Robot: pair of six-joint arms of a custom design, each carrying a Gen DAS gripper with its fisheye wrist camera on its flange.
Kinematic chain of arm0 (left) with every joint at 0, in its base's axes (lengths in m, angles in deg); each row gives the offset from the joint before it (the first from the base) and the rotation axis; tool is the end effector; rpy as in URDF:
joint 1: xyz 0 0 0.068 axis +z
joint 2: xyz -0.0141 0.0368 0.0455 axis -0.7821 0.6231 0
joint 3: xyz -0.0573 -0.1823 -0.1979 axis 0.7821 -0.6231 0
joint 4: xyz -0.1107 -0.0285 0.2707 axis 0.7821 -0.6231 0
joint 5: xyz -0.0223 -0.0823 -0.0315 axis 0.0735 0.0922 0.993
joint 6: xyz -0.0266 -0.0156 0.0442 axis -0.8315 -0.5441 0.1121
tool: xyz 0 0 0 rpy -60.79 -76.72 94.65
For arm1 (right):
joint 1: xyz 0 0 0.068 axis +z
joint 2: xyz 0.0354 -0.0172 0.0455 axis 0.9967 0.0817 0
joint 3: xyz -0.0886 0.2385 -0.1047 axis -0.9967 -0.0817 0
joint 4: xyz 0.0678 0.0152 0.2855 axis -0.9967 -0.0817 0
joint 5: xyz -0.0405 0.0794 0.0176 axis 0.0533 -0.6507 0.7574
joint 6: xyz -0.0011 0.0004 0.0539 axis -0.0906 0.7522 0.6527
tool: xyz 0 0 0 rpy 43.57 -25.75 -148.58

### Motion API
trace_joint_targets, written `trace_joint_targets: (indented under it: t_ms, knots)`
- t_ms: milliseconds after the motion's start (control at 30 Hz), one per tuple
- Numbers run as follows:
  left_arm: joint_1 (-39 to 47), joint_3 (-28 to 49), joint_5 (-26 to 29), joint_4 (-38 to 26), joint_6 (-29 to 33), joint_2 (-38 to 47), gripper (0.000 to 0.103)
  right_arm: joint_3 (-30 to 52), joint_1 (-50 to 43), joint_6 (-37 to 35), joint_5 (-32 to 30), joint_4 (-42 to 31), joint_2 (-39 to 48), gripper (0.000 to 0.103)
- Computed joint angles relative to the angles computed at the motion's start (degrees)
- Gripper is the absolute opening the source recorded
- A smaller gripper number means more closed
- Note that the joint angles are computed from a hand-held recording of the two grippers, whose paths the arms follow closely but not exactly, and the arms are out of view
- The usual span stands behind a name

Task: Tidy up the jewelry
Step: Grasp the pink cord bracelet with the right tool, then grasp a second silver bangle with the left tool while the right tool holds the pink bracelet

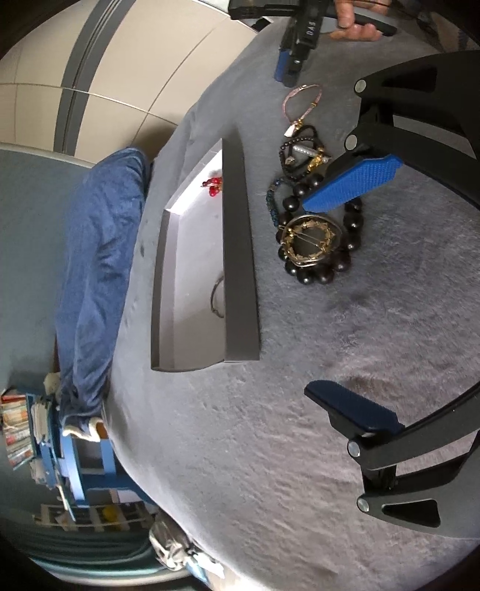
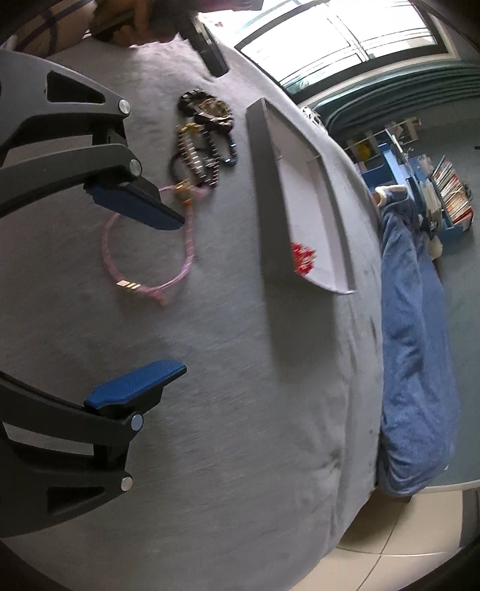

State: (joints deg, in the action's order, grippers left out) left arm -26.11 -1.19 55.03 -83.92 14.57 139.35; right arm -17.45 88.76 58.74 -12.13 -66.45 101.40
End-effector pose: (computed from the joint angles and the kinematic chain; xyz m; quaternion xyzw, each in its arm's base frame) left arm 0.3100 0.1234 0.1489 0.0953 0.8959 -0.1395 0.4108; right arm 0.2952 0.0242 0.1665 -0.0204 0.9239 0.1123 0.3651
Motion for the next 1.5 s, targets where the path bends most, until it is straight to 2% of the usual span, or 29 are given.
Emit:
trace_joint_targets:
  t_ms: [133, 233, 433, 467, 500, 533, 700, 867, 1000, 1267, 1400, 1500]
  knots:
    - [-0.6, -0.8, -0.9, 0.8, 0.5, -0.9, 0.092, -1.5, 0.2, 0.4, 0.4, 0.4, -0.9, 0.072]
    - [-0.9, -1.7, -0.8, 1.8, 0.7, -1.6, 0.092, -0.6, 0.9, -0.1, 1.5, -0.3, 0.4, 0.064]
    - [-1.2, -2.3, -0.7, 2.1, 1.6, -2.2, 0.092, 1.3, 3.3, -1.3, 4.2, -1.4, 3.7, 0.033]
    - [-1.3, -2.5, -0.7, 2.2, 1.8, -2.4, 0.092, 1.3, 3.6, -1.7, 4.0, -1.2, 3.8, 0.023]
    - [-1.4, -2.6, -0.4, 2.1, 2.3, -2.6, 0.092, 1.1, 3.7, -2.0, 3.7, -1.0, 3.7, 0.009]
    - [-1.4, -2.7, -0.2, 1.9, 2.6, -2.7, 0.092, 0.8, 3.7, -2.0, 3.5, -0.7, 3.5, 0.006]
    - [-2.2, -2.3, 2.3, -1.5, 7.1, -3.1, 0.088, -1.1, 1.9, 0.5, 3.7, 1.4, 1.5, 0.005]
    - [-4.7, -1.6, 0.3, -3.8, 9.8, -2.7, 0.084, -2.2, 0.3, 3.2, 4.7, 2.4, 0.3, 0.005]
    - [-6.4, -1.2, -2.0, -4.9, 10.9, -2.0, 0.076, -1.4, 0.0, 3.3, 4.4, 1.4, 1.6, 0.005]
    - [-6.7, 3.1, -3.0, -7.3, 8.1, 2.0, 0.074, 0.0, -0.1, 2.8, 4.2, 0.3, 3.0, 0.005]
    - [-7.0, 4.6, -3.2, -6.7, 6.2, 3.3, 0.071, 0.2, -0.4, 2.7, 3.6, 0.3, 3.4, 0.005]
    - [-8.3, 4.2, -4.3, -5.8, 7.0, 2.9, 0.07, 0.4, -0.7, 2.8, 3.2, 0.2, 3.6, 0.005]
